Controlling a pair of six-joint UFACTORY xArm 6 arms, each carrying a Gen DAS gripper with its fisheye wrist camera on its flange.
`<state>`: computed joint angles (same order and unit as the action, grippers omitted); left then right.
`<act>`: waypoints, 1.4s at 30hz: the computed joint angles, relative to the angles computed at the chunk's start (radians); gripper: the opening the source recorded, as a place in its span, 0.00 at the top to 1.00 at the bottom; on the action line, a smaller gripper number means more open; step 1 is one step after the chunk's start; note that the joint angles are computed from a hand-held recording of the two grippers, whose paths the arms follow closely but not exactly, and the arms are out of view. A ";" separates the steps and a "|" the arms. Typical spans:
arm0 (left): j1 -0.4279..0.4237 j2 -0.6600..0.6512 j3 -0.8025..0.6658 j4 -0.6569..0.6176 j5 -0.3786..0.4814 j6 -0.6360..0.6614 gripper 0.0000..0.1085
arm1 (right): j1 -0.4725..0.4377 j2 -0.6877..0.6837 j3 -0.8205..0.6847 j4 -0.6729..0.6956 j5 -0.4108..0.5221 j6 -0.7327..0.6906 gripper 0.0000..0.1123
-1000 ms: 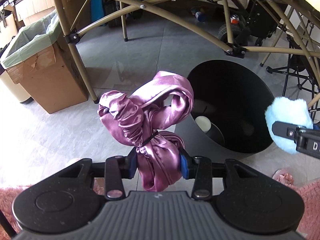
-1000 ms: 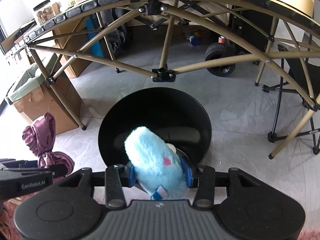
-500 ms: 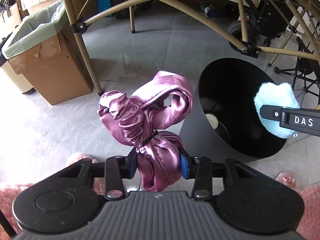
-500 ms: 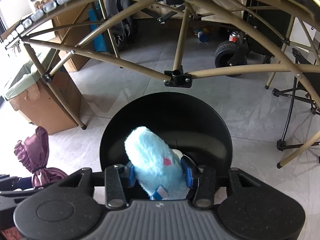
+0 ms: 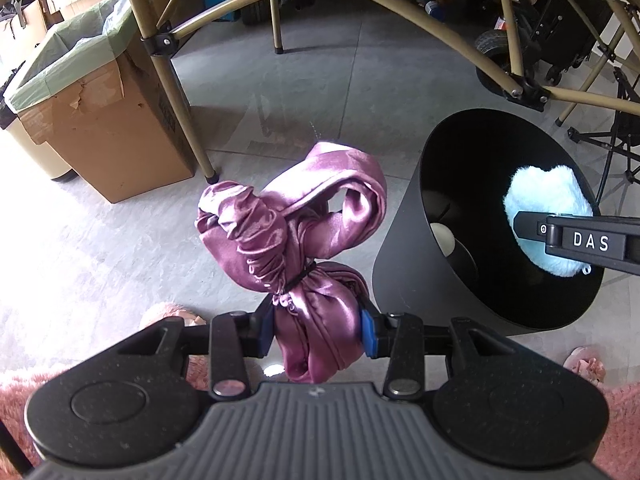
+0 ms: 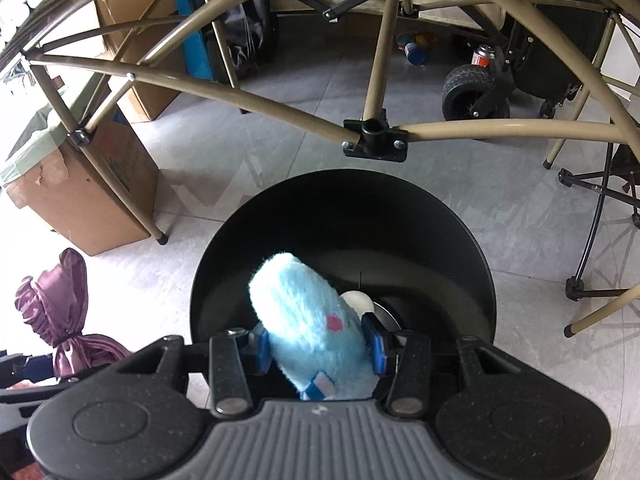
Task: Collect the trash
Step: 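Open the right tool over the bin to drop the blue plush toy, then move the left tool over the bin and open it to drop the scrunchie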
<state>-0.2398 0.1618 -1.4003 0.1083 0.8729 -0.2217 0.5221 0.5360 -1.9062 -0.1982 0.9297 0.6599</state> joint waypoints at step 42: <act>0.003 0.008 -0.008 0.000 0.014 -0.005 0.62 | -0.004 0.099 -0.153 0.040 0.134 -0.027 0.08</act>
<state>-0.2371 0.1701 -1.4081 0.1083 0.8864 -0.2264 0.5185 0.6354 -2.0594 -0.1583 1.0639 0.6327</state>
